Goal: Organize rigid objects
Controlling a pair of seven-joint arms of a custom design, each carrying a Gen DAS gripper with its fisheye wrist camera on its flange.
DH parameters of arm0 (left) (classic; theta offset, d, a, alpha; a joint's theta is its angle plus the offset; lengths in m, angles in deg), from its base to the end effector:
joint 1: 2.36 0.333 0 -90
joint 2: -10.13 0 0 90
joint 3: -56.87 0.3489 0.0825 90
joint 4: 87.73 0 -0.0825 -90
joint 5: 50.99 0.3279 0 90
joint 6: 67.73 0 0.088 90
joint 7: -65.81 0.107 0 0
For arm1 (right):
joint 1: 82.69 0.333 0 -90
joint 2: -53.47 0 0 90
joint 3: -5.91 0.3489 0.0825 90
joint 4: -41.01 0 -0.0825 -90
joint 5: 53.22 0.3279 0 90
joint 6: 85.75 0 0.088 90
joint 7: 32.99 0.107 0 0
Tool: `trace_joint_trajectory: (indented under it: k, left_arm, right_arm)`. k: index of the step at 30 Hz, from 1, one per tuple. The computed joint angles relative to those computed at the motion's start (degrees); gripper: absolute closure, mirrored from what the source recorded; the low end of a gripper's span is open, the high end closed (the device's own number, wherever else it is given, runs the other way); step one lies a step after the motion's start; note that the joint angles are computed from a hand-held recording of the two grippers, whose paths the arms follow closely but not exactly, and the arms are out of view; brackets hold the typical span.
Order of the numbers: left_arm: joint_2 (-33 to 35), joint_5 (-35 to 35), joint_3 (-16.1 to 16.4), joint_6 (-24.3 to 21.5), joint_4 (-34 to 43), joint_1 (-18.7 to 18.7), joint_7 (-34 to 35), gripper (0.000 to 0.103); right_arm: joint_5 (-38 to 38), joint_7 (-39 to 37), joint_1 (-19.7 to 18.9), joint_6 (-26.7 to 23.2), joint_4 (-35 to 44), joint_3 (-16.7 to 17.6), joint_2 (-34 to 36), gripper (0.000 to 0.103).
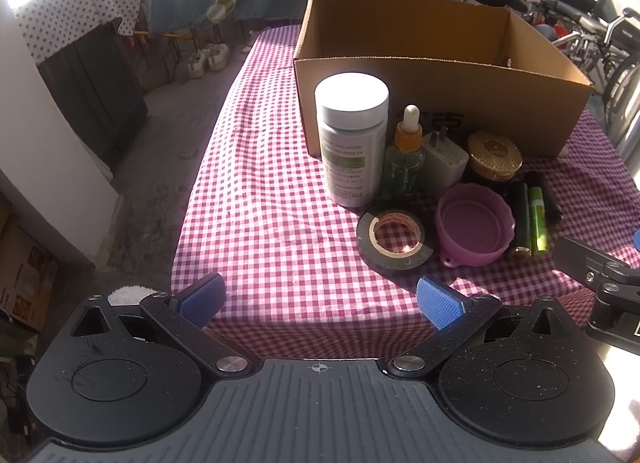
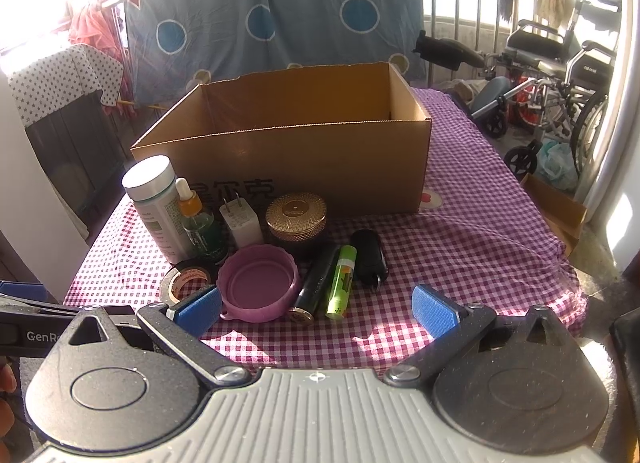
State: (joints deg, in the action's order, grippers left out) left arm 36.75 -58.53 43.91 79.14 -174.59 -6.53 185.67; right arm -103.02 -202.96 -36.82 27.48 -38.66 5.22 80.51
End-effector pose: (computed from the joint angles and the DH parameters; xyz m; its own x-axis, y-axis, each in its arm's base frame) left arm 0.6736 -0.1690 0.5179 -0.6057 -0.7920 -0.0773 -0.6210 0.5312 -0.5764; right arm 0.5096 0.4466 0.5166 -0.5565 -0.8240 -0.1064 -0.5212 0.4459 -0.7277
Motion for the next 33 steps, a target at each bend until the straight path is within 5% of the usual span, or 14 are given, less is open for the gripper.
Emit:
trace_joint_trajectory:
  k: [11,18,26,31,33]
  left_arm:
    - [1.0,0.49,-0.56,-0.66,0.53,-0.07,0.82,0.001]
    - [1.39,-6.18,-5.2,0.55,-0.36,2.64,10.54,0.001]
    - [3.67,-14.76,-8.91,-4.98,3.65,3.66,22.89,0.002]
    - [5.19,-18.6,-9.4,-8.67,6.19,2.88,27.77,0.007]
    - [6.1,-19.1,-9.16,-10.5,7.8,1.97,28.35,0.008]
  right_arm:
    - [0.96,1.59,-1.02,1.7,-2.71,0.16,-0.77,0.0]
    - [-0.88,6.41,-1.46,1.84,-7.93,0.36,-3.65,0.0]
    - [-6.98,13.77,-3.79,2.98,-15.44,1.76,-7.86,0.0]
    - [-9.16,15.0,-6.99,7.14,-18.99,2.39,-9.38,0.01]
    - [-9.11,14.09,-8.51,9.31,-19.79,2.5,-9.4,0.022]
